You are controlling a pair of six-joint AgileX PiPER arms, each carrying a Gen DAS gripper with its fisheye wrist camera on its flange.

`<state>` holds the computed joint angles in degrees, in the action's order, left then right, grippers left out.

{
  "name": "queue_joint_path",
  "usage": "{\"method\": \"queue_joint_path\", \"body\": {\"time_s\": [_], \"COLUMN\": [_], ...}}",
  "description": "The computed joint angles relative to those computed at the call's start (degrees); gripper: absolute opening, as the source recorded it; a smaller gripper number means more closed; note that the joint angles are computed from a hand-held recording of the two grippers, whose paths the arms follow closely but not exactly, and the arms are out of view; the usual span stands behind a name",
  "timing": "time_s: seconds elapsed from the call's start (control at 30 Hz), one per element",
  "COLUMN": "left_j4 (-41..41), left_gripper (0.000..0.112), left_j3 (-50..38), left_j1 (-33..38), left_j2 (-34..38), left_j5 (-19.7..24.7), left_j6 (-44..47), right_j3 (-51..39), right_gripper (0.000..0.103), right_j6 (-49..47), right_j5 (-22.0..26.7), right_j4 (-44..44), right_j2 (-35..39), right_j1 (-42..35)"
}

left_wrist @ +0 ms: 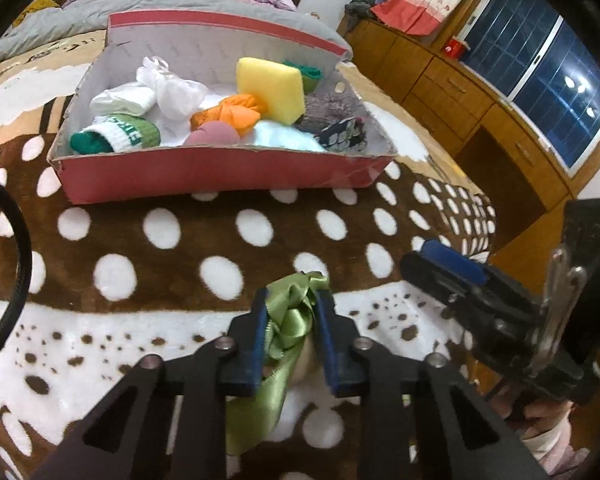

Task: Organize soft objects
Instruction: 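Grasp the green satin ribbon with the left gripper while the right grasps the beige round puff, then carry the ribbon and beige puff into the box and open both grippers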

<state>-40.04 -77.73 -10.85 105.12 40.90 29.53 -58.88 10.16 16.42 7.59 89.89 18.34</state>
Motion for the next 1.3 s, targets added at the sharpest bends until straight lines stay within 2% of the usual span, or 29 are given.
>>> {"method": "queue_joint_path", "body": {"time_s": [0.27, 0.5, 0.73, 0.87, 1.03, 1.17, 1.3], "left_j4": [0.3, 8.0, 13.0, 13.0, 13.0, 13.9, 14.3], "left_gripper": [0.015, 0.015, 0.015, 0.015, 0.015, 0.015, 0.015], "left_j3": [1.9, 3.6, 4.8, 5.6, 6.0, 6.2, 6.2], "left_j1": [1.4, 2.5, 4.8, 5.4, 5.4, 5.2, 5.1], "left_j2": [-2.8, -5.7, -6.5, -6.8, -6.8, -6.9, -6.9], "left_j5": [-2.4, -6.7, -8.3, -8.7, -9.4, -9.9, -10.0], "left_j6": [-0.7, -6.8, -11.1, -10.9, -10.6, -11.4, -11.9], "right_j3": [0.8, 0.1, -1.9, -4.3, -6.3, -7.5, -6.9], "right_gripper": [0.054, 0.054, 0.054, 0.054, 0.054, 0.054, 0.053], "right_j6": [-1.6, -3.7, -13.7, -8.3, -6.2, 4.7, 10.2], "right_j5": [-0.3, -0.2, 1.9, 3.1, 4.3, 4.2, 3.2], "right_j4": [1.5, 3.4, 12.2, 6.2, 4.4, -8.3, -15.3], "right_j2": [-0.3, 0.1, 2.2, 4.6, 7.3, 9.0, 9.1], "right_j1": [0.7, 2.5, 5.1, 8.1, 10.3, 13.4, 14.6]}}
